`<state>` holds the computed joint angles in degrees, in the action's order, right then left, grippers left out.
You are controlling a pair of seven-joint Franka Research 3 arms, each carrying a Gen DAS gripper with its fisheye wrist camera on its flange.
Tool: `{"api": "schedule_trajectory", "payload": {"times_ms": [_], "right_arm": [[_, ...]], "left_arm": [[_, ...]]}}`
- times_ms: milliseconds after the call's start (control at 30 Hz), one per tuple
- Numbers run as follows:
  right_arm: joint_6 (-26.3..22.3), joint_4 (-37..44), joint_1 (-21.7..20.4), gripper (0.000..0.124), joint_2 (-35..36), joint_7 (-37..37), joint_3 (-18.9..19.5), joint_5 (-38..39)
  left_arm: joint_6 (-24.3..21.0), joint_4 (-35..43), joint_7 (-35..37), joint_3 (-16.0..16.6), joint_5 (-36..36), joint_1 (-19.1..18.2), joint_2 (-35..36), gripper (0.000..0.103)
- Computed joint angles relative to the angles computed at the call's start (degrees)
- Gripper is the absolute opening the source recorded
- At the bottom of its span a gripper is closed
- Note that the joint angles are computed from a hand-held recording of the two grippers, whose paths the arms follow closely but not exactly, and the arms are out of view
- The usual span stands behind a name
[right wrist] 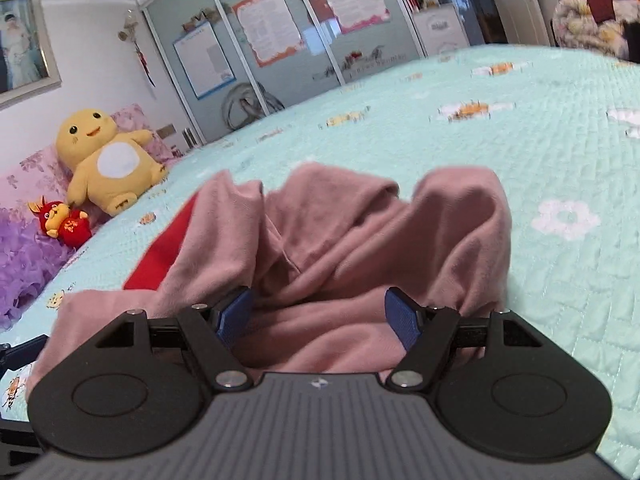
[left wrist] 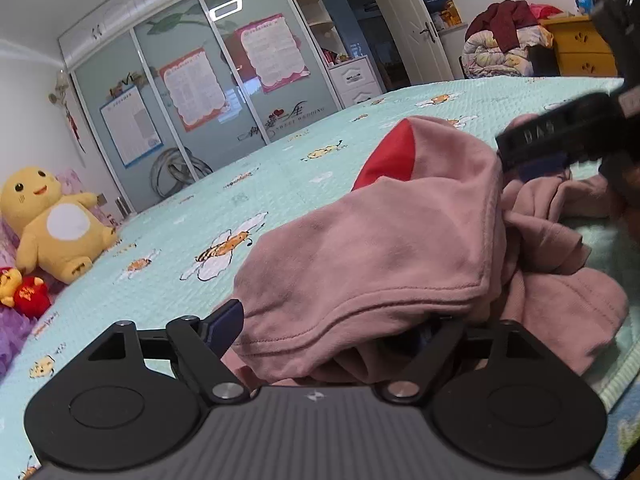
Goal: Fold clothes
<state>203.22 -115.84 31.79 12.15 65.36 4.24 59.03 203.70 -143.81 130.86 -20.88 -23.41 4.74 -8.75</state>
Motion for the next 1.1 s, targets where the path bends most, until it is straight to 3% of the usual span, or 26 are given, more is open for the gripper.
{"api": "schedule_trajectory", "payload": {"times_ms": [67, 133, 200, 367, 400, 433, 500, 600, 800, 933, 1100], "right_arm": [[5.2, -0.1, 0.3, 0.073, 1.0, 0.2, 0.6, -2.6], [7.9, -3.5, -4.4, 0.073, 0.6, 11.8, 4.0, -15.9], [7.1, -6.6, -11.0, 0.073, -0.1, 27.8, 7.4, -32.6], [2.0, -5.5, -18.8, 0.071, 1.1, 46.6, 11.3, -53.5], [1.3, -4.7, -19.2, 0.064, 1.5, 48.5, 11.7, -55.5], [0.4, -3.6, -18.7, 0.049, 2.1, 49.3, 11.5, -56.3], [-2.2, -1.7, -17.5, 0.037, 2.9, 49.7, 11.0, -56.5], [-5.8, 0.4, -10.6, 0.036, 3.0, 45.2, 5.9, -49.5], [-7.9, 2.8, 2.1, 0.036, 3.5, 33.2, -4.9, -36.7], [-8.7, 3.7, 6.2, 0.036, 3.8, 28.1, -8.3, -31.7], [-9.2, 4.3, 8.2, 0.038, 3.8, 24.0, -9.9, -27.2]], "left_arm": [[1.6, -0.6, -0.4, 0.5, 0.8, -0.5, 0.4, 0.084], [2.9, -1.3, -2.7, 2.5, 3.4, -1.9, 0.6, 0.085], [3.6, -2.0, -6.2, 4.8, 6.4, -3.2, 0.8, 0.086], [5.8, -2.5, -11.7, 6.9, 9.3, -4.4, 2.0, 0.092], [6.4, -2.4, -12.0, 6.8, 8.7, -4.5, 2.4, 0.093], [6.8, -2.3, -12.5, 7.0, 8.4, -4.8, 2.8, 0.096], [6.6, -1.9, -14.0, 7.6, 7.7, -5.4, 3.3, 0.1], [6.4, -1.6, -16.3, 8.3, 7.4, -6.1, 3.8, 0.103], [8.3, -1.9, -15.7, 8.5, 6.3, -7.1, 4.5, 0.103], [9.3, -2.3, -15.7, 8.9, 6.0, -7.7, 4.7, 0.103], [10.1, -2.4, -15.5, 9.2, 5.7, -8.2, 5.0, 0.103]]}}
